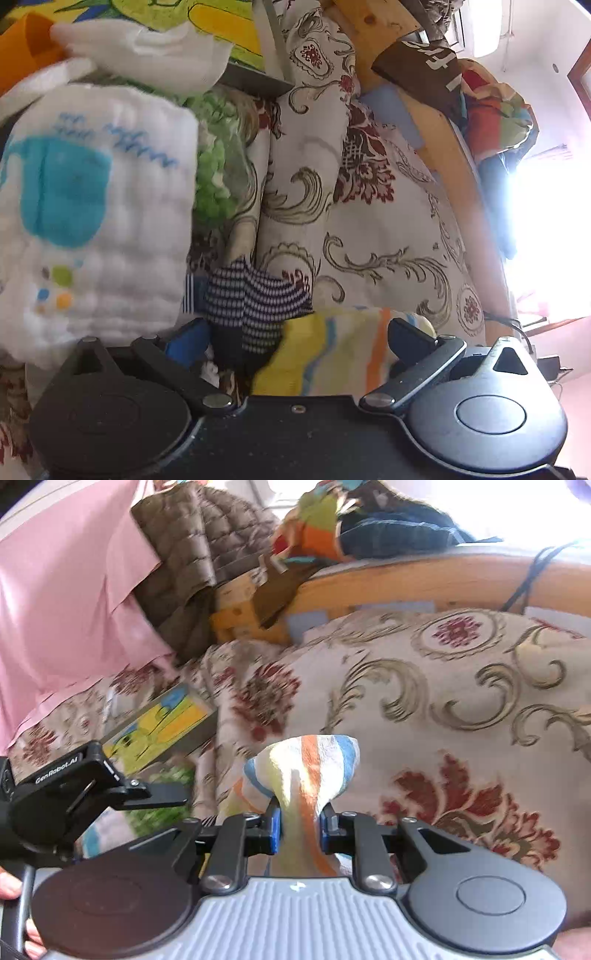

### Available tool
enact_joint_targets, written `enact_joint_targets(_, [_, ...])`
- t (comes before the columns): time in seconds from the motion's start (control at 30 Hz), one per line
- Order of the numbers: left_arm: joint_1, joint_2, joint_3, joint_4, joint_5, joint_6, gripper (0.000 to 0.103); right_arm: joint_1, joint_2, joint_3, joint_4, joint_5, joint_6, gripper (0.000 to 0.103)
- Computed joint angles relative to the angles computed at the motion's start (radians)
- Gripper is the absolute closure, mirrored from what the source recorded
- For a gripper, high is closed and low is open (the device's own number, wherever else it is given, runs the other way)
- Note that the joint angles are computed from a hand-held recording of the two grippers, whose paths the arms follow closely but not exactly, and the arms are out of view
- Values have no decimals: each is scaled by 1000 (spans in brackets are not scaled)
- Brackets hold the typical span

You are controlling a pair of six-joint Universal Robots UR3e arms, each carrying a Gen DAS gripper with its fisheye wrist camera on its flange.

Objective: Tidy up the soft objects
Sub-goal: 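Close the left tool on the black-and-white striped sock while the right tool holds the towel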

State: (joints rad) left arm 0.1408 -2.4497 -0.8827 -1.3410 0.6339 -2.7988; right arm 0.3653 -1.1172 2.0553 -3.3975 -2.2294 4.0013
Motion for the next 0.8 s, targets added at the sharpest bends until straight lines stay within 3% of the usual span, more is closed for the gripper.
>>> enact_joint_targets(0.27, [-68,14,-20,161,110,0,6,57,24,-27,48,-218,85,81])
enact_joint_targets(0.5, [-110,70,-162,343,222,114,29,-11,-24,3,124,-91,121,76])
enact_joint_targets(0.63, [-129,79,-224,447,294,149,57,-33,-30,-6,173,-42,129,63])
enact_joint_targets(0.67, [-130,83,-245,482,297,148,59,-33,-24,-12,174,-31,120,58])
enact_joint_targets(0.73, [-125,89,-270,520,291,121,66,-35,-10,-29,183,-12,107,38])
enact_joint_targets(0.8, [-117,103,-309,568,276,98,70,-38,3,-55,212,3,99,30])
